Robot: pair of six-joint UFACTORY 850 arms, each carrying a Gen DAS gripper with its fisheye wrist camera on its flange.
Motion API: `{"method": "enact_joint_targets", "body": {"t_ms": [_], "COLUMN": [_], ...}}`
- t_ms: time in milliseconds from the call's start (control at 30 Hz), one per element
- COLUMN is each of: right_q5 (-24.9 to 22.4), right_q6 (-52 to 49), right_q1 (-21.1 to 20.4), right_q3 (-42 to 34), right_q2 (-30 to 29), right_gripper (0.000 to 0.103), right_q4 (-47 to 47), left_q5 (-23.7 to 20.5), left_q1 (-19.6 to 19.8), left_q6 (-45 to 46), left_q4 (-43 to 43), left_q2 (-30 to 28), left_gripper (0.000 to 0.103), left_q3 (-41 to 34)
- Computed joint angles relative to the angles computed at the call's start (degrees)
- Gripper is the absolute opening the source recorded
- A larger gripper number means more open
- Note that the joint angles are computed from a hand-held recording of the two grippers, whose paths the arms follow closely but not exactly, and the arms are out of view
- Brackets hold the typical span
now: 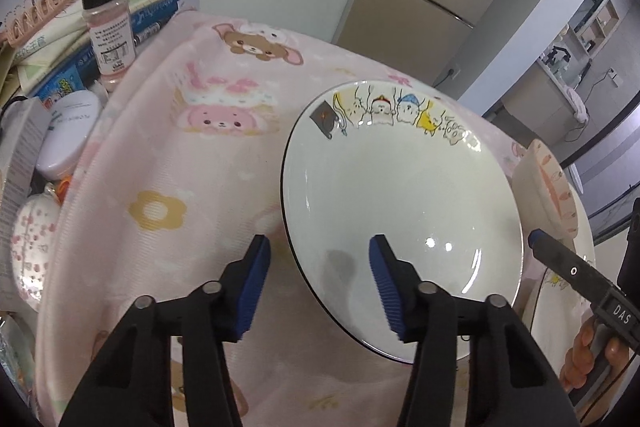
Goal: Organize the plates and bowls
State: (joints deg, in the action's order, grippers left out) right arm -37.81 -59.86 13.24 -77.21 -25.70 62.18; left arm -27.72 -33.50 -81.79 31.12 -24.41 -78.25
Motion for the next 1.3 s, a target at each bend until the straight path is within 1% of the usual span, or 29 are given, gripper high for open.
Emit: {"method": "enact_joint_targets", "body": {"t_ms": [133, 233, 267, 367, 467, 533, 567, 600, 633, 667, 733, 767, 800, 867, 967, 1000, 1100, 1200, 1300], "right_q5": [-0.51, 0.31, 1.26, 3.16, 3.82, 4.04, 4.30, 4.59, 5.43, 5.75, 3.38, 3.09, 2.67, 1.76, 3.12, 3.49, 1.98, 1.40, 1.15], "right_q6": [2.11, 3.52, 3.71, 4.40, 4.30, 4.77, 5.30, 5.51, 5.16, 3.25, 2.60, 2.26, 1.70, 2.30, 5.06, 5.97, 10.73, 13.40, 14.98], "right_q1": [0.33, 0.98, 1.33, 2.09, 2.35, 2.27, 2.31, 2.18, 1.94, 1.41, 0.21, -0.06, -0.29, -0.59, 0.02, 0.20, 0.24, 0.70, 1.32], "right_q3": [-1.02, -1.38, -1.24, -1.09, -1.30, -1.42, -1.58, -1.56, -1.22, -0.75, -1.17, -1.21, -1.26, -1.69, -2.87, -3.47, -5.92, -7.42, -8.43], "right_q2": [-1.14, -1.64, -1.51, -1.21, -1.37, -1.42, -1.51, -1.48, -1.27, -1.04, -1.48, -1.55, -1.60, -1.79, -2.29, -2.71, -4.61, -6.09, -7.08], "right_gripper": [0.043, 0.043, 0.043, 0.043, 0.044, 0.039, 0.034, 0.027, 0.021, 0.011, 0.009, 0.005, 0.004, 0.004, 0.004, 0.004, 0.005, 0.007, 0.010], "right_q4": [-1.16, -2.93, -3.73, -5.55, -6.39, -7.17, -7.78, -7.86, -7.02, -4.45, -1.85, -1.31, -0.75, -0.57, -3.92, -4.78, -7.44, -8.98, -10.81], "left_q5": [-0.56, 0.31, 0.60, 1.63, 1.09, 1.75, 2.46, 3.55, 4.24, 5.07, 5.97, 5.70, 5.35, 5.58, 6.78, 6.89, 5.70, 4.34, 5.26], "left_q1": [-0.17, 0.07, 0.17, 0.50, 0.41, 0.52, 0.64, 0.85, 0.94, 1.08, 1.02, 0.83, 0.71, 0.70, 0.99, 0.96, 0.64, 0.09, 0.16], "left_q6": [-0.81, -0.99, -1.33, -2.46, -2.10, -2.32, -2.26, -1.73, -1.69, -1.46, -3.11, -5.01, -6.19, -7.31, -5.93, -6.82, -6.29, -7.14, -10.63], "left_q4": [1.24, 1.12, 1.12, 1.17, 1.17, 0.90, 0.59, -0.28, -0.58, -1.04, 0.43, 2.43, 3.71, 4.85, 3.43, 4.37, 4.87, 7.31, 10.01], "left_q2": [-0.37, -0.06, 0.24, 0.84, 0.62, 0.73, 0.86, 1.05, 1.20, 1.35, 1.71, 1.85, 1.92, 2.11, 1.93, 1.83, 1.40, 0.80, 1.00], "left_gripper": [0.047, 0.046, 0.044, 0.041, 0.040, 0.035, 0.033, 0.031, 0.027, 0.025, 0.024, 0.024, 0.023, 0.023, 0.023, 0.023, 0.023, 0.023, 0.023], "left_q3": [-0.36, 0.14, 0.58, 1.48, 1.10, 1.34, 1.58, 1.93, 2.24, 2.53, 3.13, 3.30, 3.31, 3.58, 3.87, 3.91, 3.28, 2.52, 3.14]}}
